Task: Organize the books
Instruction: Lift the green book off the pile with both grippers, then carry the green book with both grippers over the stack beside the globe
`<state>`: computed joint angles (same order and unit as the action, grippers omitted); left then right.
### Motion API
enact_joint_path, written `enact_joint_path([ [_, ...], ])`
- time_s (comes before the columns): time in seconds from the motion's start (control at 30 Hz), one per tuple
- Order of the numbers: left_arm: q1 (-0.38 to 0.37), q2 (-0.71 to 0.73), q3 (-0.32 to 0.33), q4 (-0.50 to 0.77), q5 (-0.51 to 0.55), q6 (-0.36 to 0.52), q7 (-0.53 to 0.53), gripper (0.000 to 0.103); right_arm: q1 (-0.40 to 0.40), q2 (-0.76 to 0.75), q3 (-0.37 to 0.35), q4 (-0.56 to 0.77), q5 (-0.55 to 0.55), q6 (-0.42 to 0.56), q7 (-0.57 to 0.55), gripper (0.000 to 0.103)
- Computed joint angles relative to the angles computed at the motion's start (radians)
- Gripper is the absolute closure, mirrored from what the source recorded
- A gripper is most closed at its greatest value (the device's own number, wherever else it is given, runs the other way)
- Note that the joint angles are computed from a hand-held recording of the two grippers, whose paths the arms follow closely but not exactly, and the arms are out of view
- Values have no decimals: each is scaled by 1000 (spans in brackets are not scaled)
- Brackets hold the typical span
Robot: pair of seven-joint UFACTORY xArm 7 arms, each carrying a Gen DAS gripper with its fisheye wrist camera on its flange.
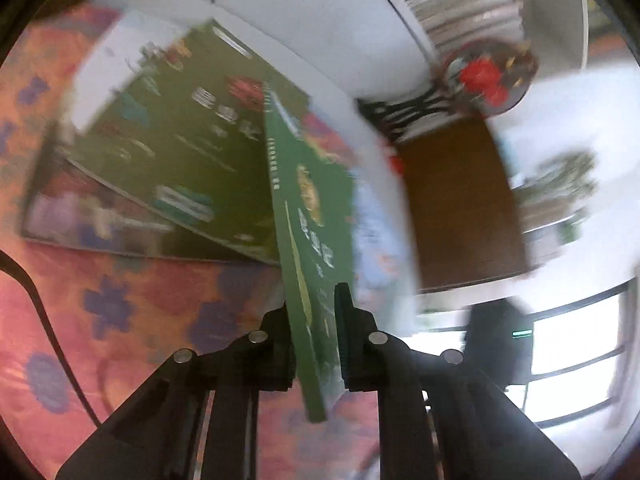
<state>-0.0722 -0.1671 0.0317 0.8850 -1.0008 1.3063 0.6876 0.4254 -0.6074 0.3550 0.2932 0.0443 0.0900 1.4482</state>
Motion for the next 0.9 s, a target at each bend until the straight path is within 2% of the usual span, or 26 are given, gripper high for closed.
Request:
enact_joint_path([
  [0.07,7,27,16,16,-33,65,-23,90,22,0,-12,-59,42,-141,43,29],
  [0.13,19,60,20,27,-63,126,-56,90,42,23,-28,-107,75,-284,79,29],
  [0.23,33,64,6,21,-53,130,-66,90,33,38,-14,-136,102,-375,109,35],
  [0.27,33,62,-2,21,-28,115,-65,90,26,26,-9,-136,103,-355,105,50],
  [0.3,31,58,-12,21,11,91,-69,90,21,12,-7,-132,100,-322,97,58],
  [0.33,27,53,-20,22,50,69,-68,90,17,-5,-8,-124,90,-269,82,62],
  [0.37,22,44,-28,18,87,46,-63,90,14,-20,-9,-111,75,-214,64,70],
  [0.4,15,37,-35,16,119,24,-65,90,24,-29,-27,-95,55,-156,36,73],
  [0.47,-5,8,-54,0,196,-37,-56,90,35,-26,-50,-38,7,-24,-40,77],
  [0.6,-64,-82,-85,-61,306,-196,-14,90,-15,9,10,93,-78,207,-117,79],
  [0.67,-97,-134,-94,-99,351,-265,5,89,-34,31,39,145,-118,291,-133,79],
  [0.77,-137,-189,-88,-137,398,-324,19,89,-53,67,82,230,-196,416,-158,79],
  [0.9,-173,-267,-57,-188,438,-364,55,89,-30,89,92,282,-252,502,-187,79],
])
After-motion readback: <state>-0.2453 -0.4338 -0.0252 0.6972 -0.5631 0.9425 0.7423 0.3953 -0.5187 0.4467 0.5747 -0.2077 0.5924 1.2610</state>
